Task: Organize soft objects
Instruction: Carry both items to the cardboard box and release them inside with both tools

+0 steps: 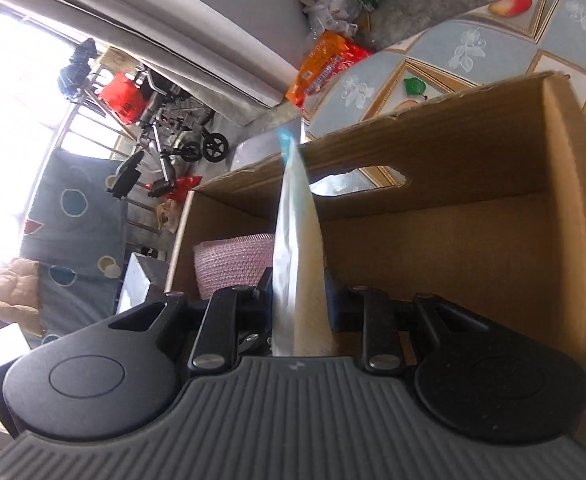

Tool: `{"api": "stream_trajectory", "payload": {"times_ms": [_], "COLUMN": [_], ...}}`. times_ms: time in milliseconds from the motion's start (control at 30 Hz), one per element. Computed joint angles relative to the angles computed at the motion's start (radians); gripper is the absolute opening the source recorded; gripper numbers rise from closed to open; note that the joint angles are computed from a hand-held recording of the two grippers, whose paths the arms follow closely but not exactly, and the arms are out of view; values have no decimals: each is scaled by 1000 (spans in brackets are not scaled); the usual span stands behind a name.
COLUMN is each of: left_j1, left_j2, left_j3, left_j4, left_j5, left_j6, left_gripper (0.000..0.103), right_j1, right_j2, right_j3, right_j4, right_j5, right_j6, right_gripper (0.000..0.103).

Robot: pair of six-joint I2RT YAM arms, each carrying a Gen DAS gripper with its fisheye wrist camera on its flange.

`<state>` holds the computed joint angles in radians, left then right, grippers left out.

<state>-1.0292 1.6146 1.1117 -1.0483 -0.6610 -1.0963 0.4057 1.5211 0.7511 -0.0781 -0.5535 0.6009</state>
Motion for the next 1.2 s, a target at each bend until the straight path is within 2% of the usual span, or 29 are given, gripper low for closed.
{"api": "stream_trajectory", "payload": {"times_ms": [233, 300, 333, 433, 500, 567, 600, 700, 800, 833, 933, 1000, 1067, 1133, 1200], "left_j1": [19, 22, 24, 15, -4, -23, -35, -71, -99, -106, -117, -120, -121, -120, -122], "left_j2": [85, 86, 80, 66, 60, 56, 49, 25, -5, -15, -26, -22, -20, -23, -25], "left_j3": [19, 23, 21, 21, 30, 39, 42, 39, 30, 25, 21, 22, 21, 18, 16], "left_j4": [20, 21, 25, 11, -16, -46, -65, -103, -127, -132, -138, -140, -138, -134, -129], "left_j5": [-10, -7, -3, -12, -27, -31, -34, -44, -46, -46, -35, -30, -30, -29, -27], "left_j6": [53, 56, 57, 46, 28, 9, -2, -31, -54, -63, -77, -79, -79, -78, -75], "left_gripper": [84, 89, 90, 92, 92, 92, 92, 92, 92, 92, 92, 91, 91, 91, 91], "right_j1": [-8, -7, -7, 2, 7, 15, 22, 19, -5, -1, 40, 69, 105, 134, 144], "right_j2": [69, 75, 73, 62, 48, 49, 49, 64, 94, 109, 89, 67, 33, -1, -19], "right_j3": [19, 24, 26, 28, 22, 23, 24, 12, -13, -3, 19, 45, 60, 61, 67], "right_j4": [-1, -1, -5, -12, -11, -7, -8, 34, 109, 100, 40, -26, -69, -80, -96], "right_j5": [16, 25, 26, 55, 76, 99, 113, 89, 0, -12, 66, 135, 228, 309, 335], "right_j6": [-20, -14, -12, -22, -16, -7, -2, 39, 101, 93, 11, -47, -97, -142, -176], "right_gripper": [32, 38, 44, 46, 45, 27, 23, 20, 20, 20, 23, 32, 54, 58, 58]}}
